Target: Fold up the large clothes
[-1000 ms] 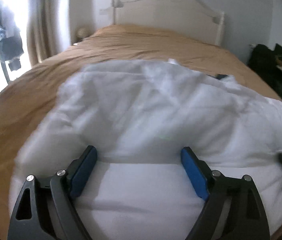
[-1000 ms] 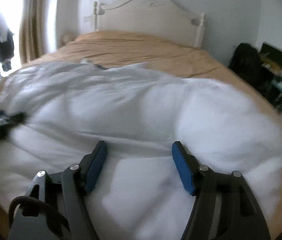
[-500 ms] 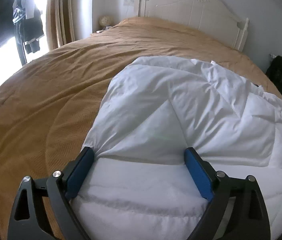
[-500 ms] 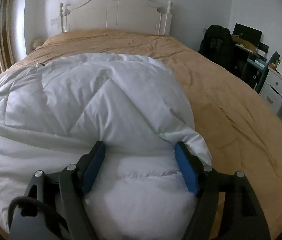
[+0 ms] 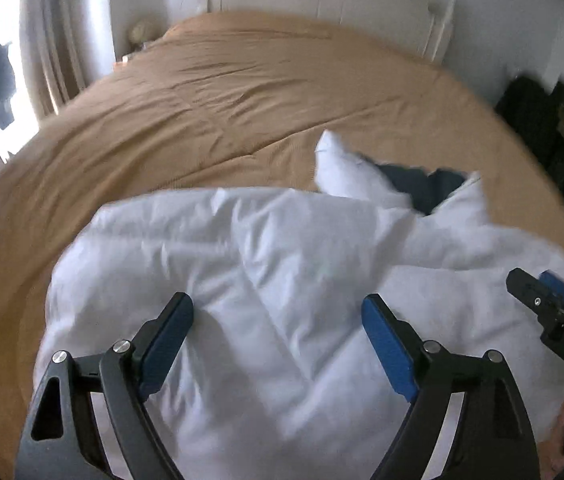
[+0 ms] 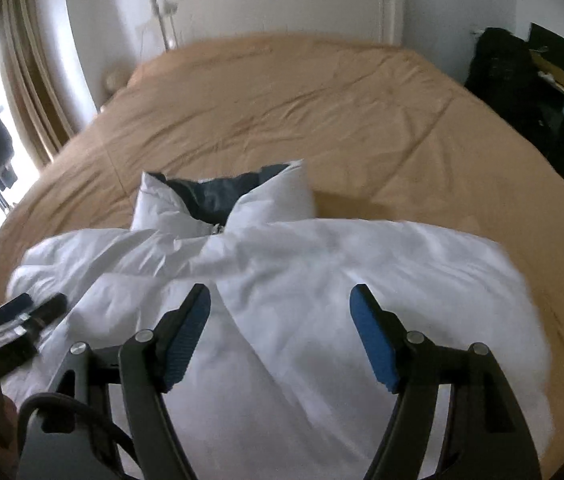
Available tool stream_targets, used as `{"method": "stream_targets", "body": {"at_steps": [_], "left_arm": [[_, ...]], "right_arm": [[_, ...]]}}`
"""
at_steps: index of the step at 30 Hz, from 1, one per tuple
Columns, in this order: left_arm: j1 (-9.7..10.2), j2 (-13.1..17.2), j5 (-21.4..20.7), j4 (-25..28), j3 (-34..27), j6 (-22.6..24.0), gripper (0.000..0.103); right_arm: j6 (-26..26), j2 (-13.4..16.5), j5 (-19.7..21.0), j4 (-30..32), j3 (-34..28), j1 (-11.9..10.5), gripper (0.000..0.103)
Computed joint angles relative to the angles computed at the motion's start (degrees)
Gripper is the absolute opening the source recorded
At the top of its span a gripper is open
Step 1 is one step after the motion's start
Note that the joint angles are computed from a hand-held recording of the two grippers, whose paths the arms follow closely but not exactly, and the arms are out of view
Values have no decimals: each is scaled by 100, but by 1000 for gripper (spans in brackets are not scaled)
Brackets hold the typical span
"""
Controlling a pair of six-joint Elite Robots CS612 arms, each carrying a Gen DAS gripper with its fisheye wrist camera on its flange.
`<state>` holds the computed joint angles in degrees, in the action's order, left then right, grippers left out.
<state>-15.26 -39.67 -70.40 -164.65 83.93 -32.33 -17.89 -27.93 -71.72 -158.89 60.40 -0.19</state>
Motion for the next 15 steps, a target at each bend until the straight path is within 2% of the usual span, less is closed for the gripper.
{"method": "stream_targets", "body": {"at_steps": [2,4,6,8,10,11,13,15], "left_arm": [[49,147,315,528,-269,53,97],[193,205,272,877,-376,-227,103],[350,190,104,905,-316,-553,103],[444,170,227,1102,-249,-791,103],[544,157,75,1095,-176,-940,103],[640,163,-279,953,-124,-1096,103],[712,166,-589,840,-84,-1210,103],[655,129,-350,925,-96,-1123,101]], "right_arm": [[-184,312,-523,669,-573,124,72],[-266,504,-797,879,-864,136,71],[-170,651,-905,973,-1151,59,71],[-73,785,-1294,973,-1422,22,71],[91,876,-1531,1006,-1598,-47,72],[308,928,-1563,1121,-1716,-108,73],[787,996,-1396,1325,-1874,-230,73],[1051,1025,-1310,1486,-1971,-287,73]]}}
